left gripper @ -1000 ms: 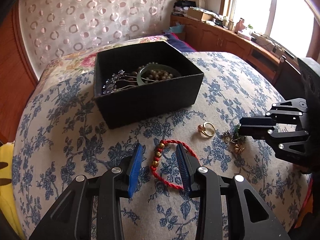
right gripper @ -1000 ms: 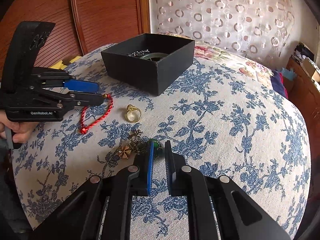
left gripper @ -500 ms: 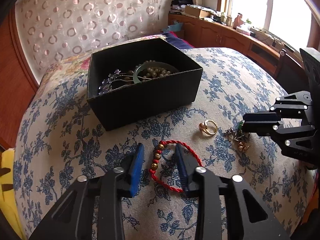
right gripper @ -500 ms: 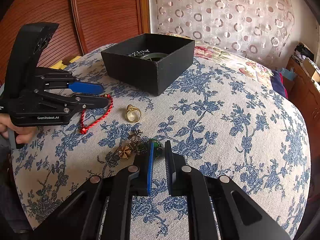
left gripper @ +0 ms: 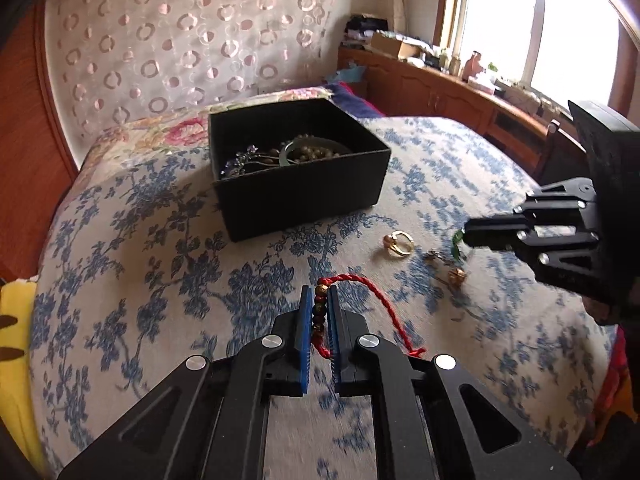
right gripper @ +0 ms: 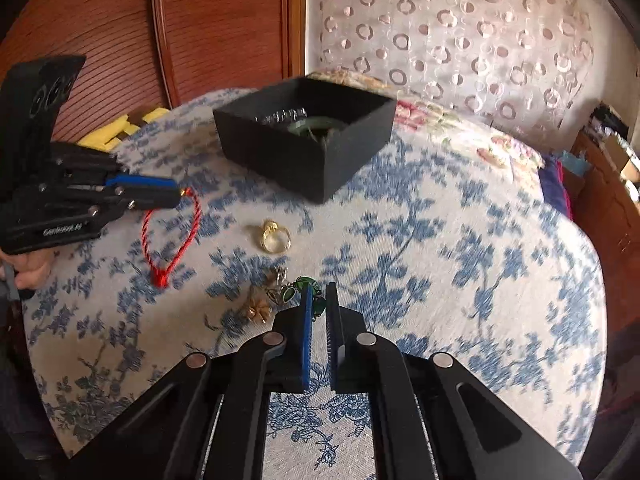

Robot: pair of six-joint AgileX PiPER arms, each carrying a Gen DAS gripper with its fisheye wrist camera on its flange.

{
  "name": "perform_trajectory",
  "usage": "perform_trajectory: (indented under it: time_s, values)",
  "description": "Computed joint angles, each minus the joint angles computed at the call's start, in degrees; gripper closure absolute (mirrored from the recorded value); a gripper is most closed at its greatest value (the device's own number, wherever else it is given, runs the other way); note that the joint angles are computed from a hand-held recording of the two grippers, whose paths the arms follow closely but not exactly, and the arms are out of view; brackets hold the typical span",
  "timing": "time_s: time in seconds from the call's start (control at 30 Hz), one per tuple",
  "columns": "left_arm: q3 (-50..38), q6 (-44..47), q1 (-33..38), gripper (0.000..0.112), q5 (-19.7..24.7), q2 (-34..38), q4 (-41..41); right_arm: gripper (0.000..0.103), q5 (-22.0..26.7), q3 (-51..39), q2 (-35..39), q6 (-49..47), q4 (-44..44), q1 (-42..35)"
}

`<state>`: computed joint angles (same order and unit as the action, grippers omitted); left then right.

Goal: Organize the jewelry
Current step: 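Close the left gripper on the red bracelet while the right grasps the green earrings, then carry the red bracelet and green earrings with both grippers over the black box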

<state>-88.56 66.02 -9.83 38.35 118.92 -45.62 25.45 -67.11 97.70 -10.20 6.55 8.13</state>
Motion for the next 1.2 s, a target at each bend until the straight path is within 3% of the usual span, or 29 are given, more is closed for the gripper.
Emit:
perform_trajectory:
  time_s: [0.33, 0.6, 0.93, 1.2]
  values:
    - [6.69, 8.61, 2.78, 0.106, 0.12, -7.59, -10.22, 0.096, 1.77, -3.32, -6.03, 3.53, -3.82, 0.9]
    - [4.48, 7.39, 2.92, 0.106, 0.11, -8.64, -11.13, 0.096, 2.49, -7.28, -6.7, 3.43, -3.53, 1.47]
    - [-4.27, 1.12, 1.54, 0.106, -0.01, -4.26, -7.25, 0.096, 5.22, -16.45, -0.52, 1.24, -3.51, 2.39]
    - [-15.21, -6.85, 0.98, 0.106, 2.07, 1.27, -2.0, 0.096, 7.41, -25.02, 5.14, -3.84, 1.82, 0.36]
